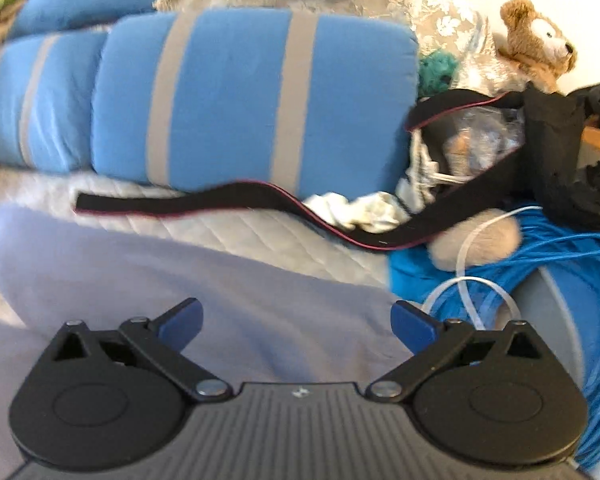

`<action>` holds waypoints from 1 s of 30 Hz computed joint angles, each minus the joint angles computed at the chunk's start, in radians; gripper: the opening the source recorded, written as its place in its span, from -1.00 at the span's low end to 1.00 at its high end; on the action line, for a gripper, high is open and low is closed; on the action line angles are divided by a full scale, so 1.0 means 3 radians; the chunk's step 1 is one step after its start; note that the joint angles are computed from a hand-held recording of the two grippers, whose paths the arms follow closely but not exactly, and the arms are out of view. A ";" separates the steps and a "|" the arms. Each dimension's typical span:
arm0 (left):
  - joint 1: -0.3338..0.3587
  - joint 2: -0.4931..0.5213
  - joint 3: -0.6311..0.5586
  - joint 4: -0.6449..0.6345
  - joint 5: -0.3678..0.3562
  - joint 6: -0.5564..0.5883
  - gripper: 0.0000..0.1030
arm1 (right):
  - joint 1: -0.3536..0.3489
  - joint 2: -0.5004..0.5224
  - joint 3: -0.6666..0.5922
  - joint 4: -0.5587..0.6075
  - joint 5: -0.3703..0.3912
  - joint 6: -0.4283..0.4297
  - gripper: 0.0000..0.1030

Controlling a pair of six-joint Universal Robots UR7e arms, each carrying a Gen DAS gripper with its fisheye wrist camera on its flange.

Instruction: Fold clothes

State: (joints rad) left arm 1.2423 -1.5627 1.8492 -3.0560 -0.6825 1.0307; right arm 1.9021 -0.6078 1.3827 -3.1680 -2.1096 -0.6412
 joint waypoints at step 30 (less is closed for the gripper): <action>0.1431 0.1084 -0.2018 0.1808 -0.1034 -0.0697 -0.33 | -0.0021 0.0125 0.0142 0.0272 0.0134 -0.0164 1.00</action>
